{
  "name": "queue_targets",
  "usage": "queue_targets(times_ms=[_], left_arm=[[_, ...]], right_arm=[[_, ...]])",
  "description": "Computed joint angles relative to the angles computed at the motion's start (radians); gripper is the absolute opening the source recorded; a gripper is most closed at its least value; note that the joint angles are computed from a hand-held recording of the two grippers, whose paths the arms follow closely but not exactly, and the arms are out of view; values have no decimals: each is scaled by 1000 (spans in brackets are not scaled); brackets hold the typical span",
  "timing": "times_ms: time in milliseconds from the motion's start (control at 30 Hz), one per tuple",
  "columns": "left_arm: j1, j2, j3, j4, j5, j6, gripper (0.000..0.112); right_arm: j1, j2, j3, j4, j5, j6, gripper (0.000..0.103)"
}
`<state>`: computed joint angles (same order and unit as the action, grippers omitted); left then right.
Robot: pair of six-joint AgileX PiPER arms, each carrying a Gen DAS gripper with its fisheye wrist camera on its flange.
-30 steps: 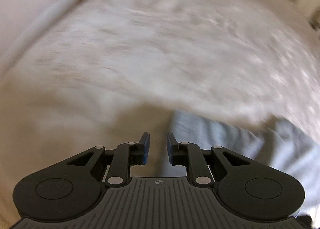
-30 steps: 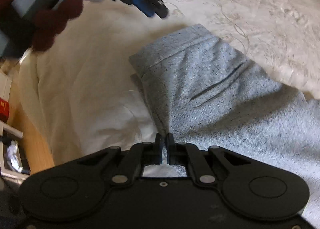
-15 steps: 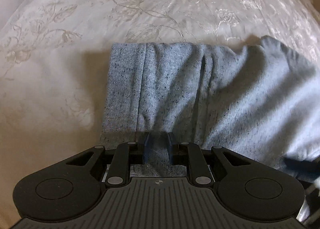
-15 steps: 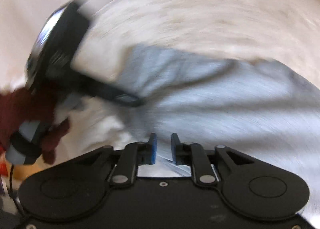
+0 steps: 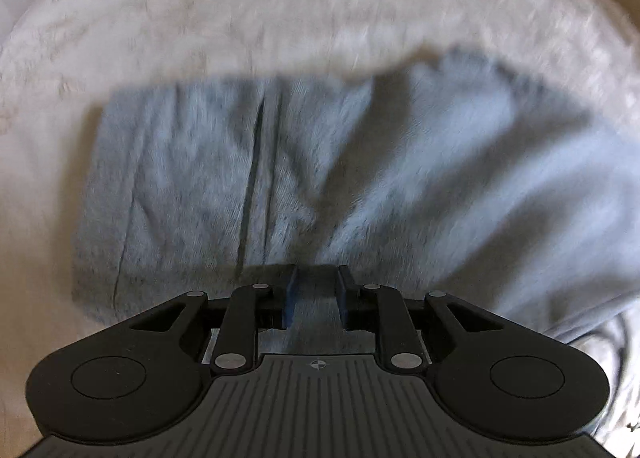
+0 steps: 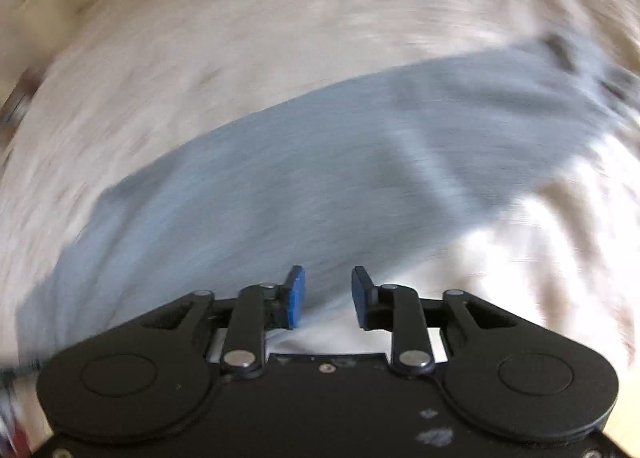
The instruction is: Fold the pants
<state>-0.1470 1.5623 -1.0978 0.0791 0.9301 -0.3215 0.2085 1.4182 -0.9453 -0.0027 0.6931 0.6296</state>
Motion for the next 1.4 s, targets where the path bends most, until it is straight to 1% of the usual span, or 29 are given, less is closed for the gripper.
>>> queue_targets(times_ms=[33,67,133,167,200,300,433,567,600,633,667,700,767,867,900,933,967,1000,1033,1100,1167,1200,1267,1300,1333,1367,1400], left_arm=[[-2,2,8,4,-13,-9,20],[-6,5,1,12,-6,-21,20],[-17,14,-33,24,33,-51,20],[-24,19,-51,33,52,-78,20],[-36,24,-66,46,67,-112,20],[-79,24,-81,82,95,-215,21],[-154,38,-102,118,138,-331,21],[-222,46,-120,150,177,-422,21],[-235,48,-126,155,187,-438,21],[-246,61,-137,163,193,-454,21],[-258,65,-144,170,203,-469,21],[-268,71,-151,175,211,-481,21],[-281,88,-166,185,226,-500,21],[-302,105,-192,193,253,-530,21],[-306,112,-201,195,259,-538,21],[-311,117,-209,197,264,-544,21],[-317,122,-216,197,268,-549,21],[-324,128,-225,199,275,-553,21],[-331,132,-235,201,281,-555,21],[-339,139,-247,204,281,-558,21],[-344,147,-253,206,274,-563,21],[-342,153,-255,203,271,-562,21],[-332,166,-252,190,263,-551,21],[-321,172,-246,174,255,-532,21],[-308,179,-243,154,252,-504,21],[-292,185,-239,128,247,-464,21],[-279,183,-234,115,240,-433,21]], right_arm=[[-60,-11,14,13,-2,-11,35],[-119,-18,24,23,-4,-25,35],[-235,-19,22,44,3,-88,35],[-252,-1,12,39,-6,-89,35],[-305,3,3,46,-4,-129,35],[-450,35,-25,62,-14,-223,39],[-598,159,-115,76,-37,-248,43],[-717,254,-203,97,-26,-253,50],[-743,274,-215,116,-33,-261,50],[-773,295,-227,148,-42,-284,54],[-805,315,-241,188,-43,-315,60],[-832,341,-261,223,-39,-344,62],[-878,388,-298,289,-29,-401,62],[-921,438,-329,398,-18,-510,62],[-932,454,-340,433,-14,-546,60],[-941,471,-353,462,-4,-579,46],[-950,486,-373,485,23,-607,9],[-960,505,-406,509,67,-636,11],[-959,509,-432,502,92,-651,10],[-924,449,-432,418,61,-700,10],[-916,412,-417,394,44,-724,9],[-910,432,-433,351,57,-695,9],[-886,528,-514,218,142,-570,10],[-882,556,-537,196,169,-536,10],[-877,551,-531,186,158,-513,14],[-855,529,-524,137,145,-467,24],[-827,500,-511,68,133,-412,30]])
